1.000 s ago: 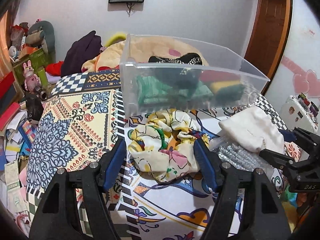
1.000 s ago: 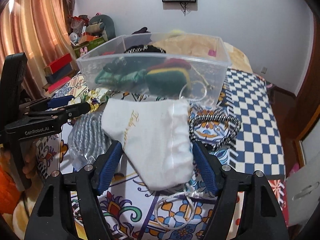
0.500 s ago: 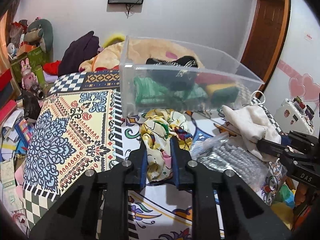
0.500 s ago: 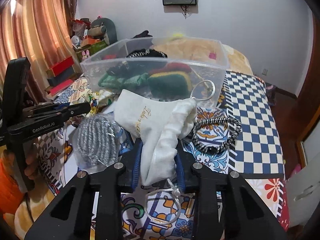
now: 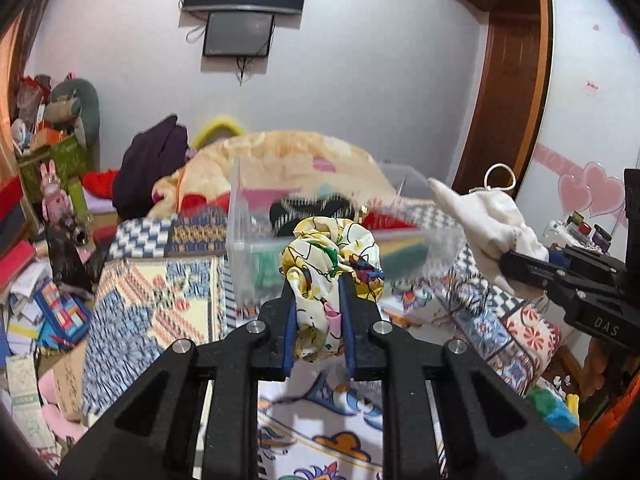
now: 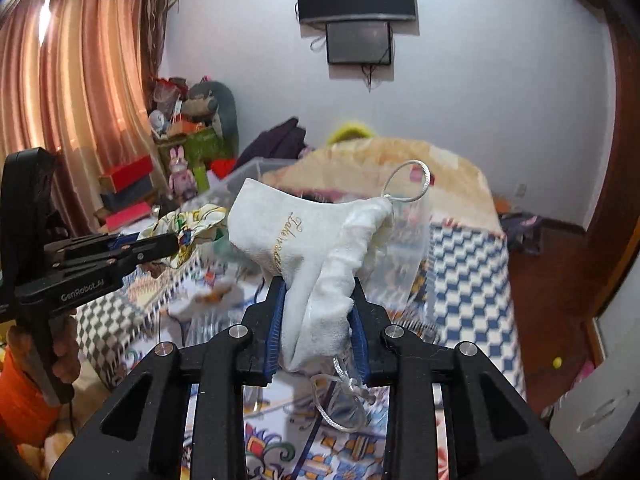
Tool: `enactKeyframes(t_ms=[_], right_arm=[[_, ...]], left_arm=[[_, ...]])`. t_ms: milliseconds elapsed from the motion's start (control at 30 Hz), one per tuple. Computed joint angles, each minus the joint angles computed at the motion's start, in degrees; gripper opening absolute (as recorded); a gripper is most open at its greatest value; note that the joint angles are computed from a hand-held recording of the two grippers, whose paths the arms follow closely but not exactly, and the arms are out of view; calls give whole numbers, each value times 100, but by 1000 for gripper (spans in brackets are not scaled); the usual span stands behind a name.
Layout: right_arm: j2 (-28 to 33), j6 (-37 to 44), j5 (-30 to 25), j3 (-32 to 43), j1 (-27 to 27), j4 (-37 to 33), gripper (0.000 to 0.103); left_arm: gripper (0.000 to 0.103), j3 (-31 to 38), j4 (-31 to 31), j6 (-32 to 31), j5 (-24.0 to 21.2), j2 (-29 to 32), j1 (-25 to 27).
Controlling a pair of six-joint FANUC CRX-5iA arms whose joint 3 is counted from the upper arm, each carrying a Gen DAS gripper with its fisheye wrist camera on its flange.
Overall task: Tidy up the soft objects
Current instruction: 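Carry the scrunchie and white bag into the clear box and open both tools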
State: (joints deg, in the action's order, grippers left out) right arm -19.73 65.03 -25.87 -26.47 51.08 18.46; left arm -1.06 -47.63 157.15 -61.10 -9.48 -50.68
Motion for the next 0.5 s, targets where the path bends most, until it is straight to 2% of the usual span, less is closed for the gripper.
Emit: enactKeyframes(t_ms=[300, 433, 500], right_arm=[[167, -841, 710, 4, -166, 932, 27], [404, -1098, 944, 137, -228, 1103, 27], [513, -988, 974, 247, -216, 957, 27]], left_arm=[[19, 480, -436, -193, -111, 164, 70], [19, 599, -328, -291, -78, 267, 266], [19, 651, -271, -348, -72, 329, 370]])
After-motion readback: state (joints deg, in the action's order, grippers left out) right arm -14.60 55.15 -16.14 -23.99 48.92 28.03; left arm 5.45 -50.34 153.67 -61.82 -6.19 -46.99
